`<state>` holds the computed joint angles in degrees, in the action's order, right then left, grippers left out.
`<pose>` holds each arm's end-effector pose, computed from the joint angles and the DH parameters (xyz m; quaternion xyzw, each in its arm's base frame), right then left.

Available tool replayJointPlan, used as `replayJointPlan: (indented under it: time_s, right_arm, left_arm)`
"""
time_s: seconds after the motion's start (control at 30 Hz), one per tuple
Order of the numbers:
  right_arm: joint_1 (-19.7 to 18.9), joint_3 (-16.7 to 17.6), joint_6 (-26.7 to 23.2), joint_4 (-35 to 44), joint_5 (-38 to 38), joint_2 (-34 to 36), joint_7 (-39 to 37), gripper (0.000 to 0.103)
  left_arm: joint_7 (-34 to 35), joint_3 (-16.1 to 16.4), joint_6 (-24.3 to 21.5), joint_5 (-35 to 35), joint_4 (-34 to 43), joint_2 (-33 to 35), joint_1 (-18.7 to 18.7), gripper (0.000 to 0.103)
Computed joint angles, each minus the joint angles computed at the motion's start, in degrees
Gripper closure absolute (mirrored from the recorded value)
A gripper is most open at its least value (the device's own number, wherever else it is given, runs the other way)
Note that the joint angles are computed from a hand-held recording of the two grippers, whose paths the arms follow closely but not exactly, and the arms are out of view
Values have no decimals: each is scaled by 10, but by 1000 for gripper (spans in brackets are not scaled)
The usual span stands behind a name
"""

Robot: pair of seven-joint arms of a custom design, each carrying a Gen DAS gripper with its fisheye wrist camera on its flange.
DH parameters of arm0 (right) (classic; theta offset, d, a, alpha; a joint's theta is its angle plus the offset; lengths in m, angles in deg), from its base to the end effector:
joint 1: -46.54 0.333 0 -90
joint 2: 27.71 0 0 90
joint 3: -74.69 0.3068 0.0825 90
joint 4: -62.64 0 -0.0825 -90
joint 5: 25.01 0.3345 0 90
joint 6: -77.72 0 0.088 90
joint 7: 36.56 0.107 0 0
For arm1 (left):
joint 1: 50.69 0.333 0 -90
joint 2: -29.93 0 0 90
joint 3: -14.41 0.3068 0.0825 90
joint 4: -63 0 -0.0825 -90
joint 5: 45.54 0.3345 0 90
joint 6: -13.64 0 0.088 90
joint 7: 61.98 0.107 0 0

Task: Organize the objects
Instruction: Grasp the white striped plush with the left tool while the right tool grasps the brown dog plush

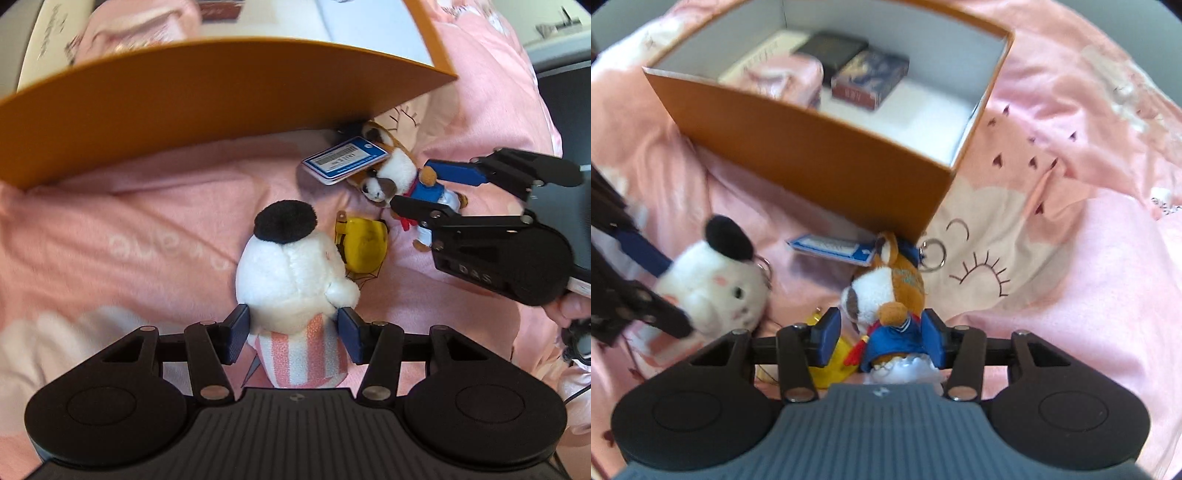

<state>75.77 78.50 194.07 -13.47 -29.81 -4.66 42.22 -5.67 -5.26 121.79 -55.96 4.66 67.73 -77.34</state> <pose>0.5564 0.3458 0.5355 -0.9138 0.3766 -0.1067 0.1087 0.5308 -0.4544 0.5053 0.6572 -0.7198 0.1382 0.1757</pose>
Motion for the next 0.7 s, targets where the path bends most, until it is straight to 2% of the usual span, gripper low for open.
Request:
replayJointPlan:
  time_s: [0.13,0.3,0.5,0.6,0.7]
  right_arm:
    - [-3,-3,-22,9,6,13,6,58]
    - [-3,-2,20,-51,-1,-21,14,64]
    - [-10,9,58,-114,8,-78,33,66]
    - [-14,14,82,-143,17,-108,46,66]
    - [-20,20,101,-167,30,-133,56,66]
  left_arm:
    - [-6,-4,67,-23,-90,-44,18,43]
    - [-20,-9,151,-37,-195,-98,28,43]
    - [-38,-18,253,-79,-308,-154,46,43]
    - [-49,-15,307,-59,-353,-182,37,46]
    - [-58,-11,339,-24,-375,-201,27,48]
